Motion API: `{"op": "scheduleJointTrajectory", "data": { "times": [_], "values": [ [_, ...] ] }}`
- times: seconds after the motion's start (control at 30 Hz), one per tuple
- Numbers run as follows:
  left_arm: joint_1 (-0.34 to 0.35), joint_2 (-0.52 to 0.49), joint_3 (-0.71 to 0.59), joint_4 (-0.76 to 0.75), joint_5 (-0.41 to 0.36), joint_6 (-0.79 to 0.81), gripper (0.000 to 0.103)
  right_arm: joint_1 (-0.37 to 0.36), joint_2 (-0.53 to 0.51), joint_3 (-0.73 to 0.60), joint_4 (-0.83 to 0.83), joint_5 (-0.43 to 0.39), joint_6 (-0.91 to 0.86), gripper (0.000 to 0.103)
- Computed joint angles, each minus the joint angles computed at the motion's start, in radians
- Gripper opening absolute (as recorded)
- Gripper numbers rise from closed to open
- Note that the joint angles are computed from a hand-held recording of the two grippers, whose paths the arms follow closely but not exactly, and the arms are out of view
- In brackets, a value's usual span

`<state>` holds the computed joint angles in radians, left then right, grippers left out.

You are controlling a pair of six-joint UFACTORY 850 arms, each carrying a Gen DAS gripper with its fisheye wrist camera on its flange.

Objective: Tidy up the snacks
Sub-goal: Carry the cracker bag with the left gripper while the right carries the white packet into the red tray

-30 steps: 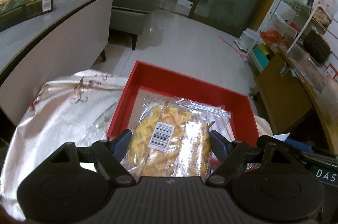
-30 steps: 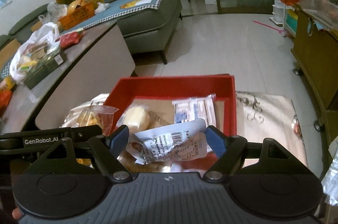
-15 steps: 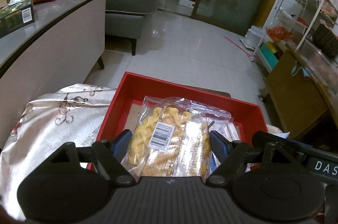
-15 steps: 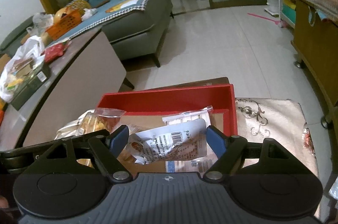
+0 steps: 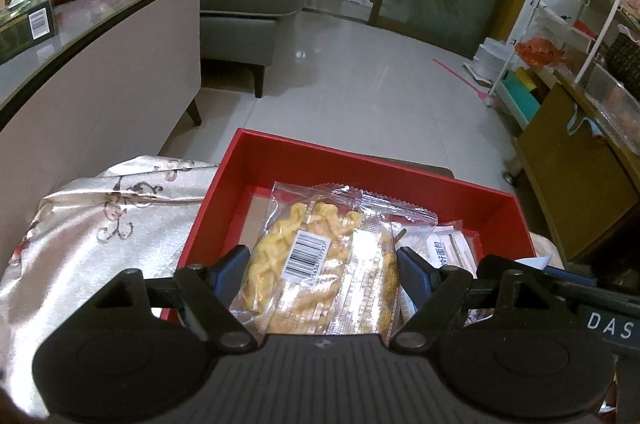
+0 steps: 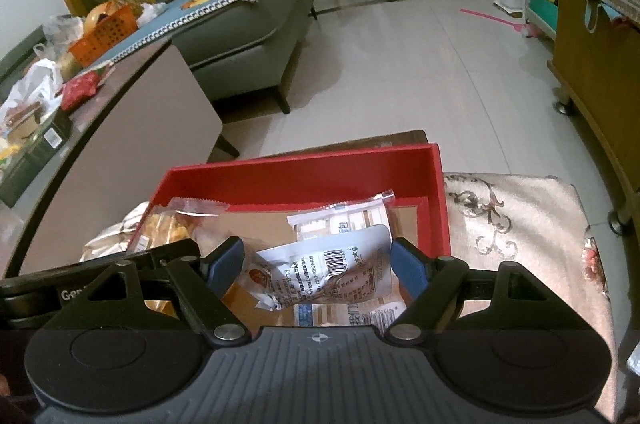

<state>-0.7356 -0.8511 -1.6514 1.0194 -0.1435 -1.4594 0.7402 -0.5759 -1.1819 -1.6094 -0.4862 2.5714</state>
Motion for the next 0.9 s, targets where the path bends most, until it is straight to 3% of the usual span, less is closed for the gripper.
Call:
{"op": "scheduleJointTrajectory", "data": {
  "times": [0.63,0.9],
  "values": [
    [-0.002,-0.024,-0.036,-0.198,-0.034,0.227,0.073,-0.007,-0.026,-0.029,0.076,-0.002,-0.063,0.087],
    [-0.001,-0.019,-0.032,-0.186,-0.040,0.209,0.073,-0.006,-0.028,-0.033,0.081,-0.001,-0.073,0.087]
  ]
}}
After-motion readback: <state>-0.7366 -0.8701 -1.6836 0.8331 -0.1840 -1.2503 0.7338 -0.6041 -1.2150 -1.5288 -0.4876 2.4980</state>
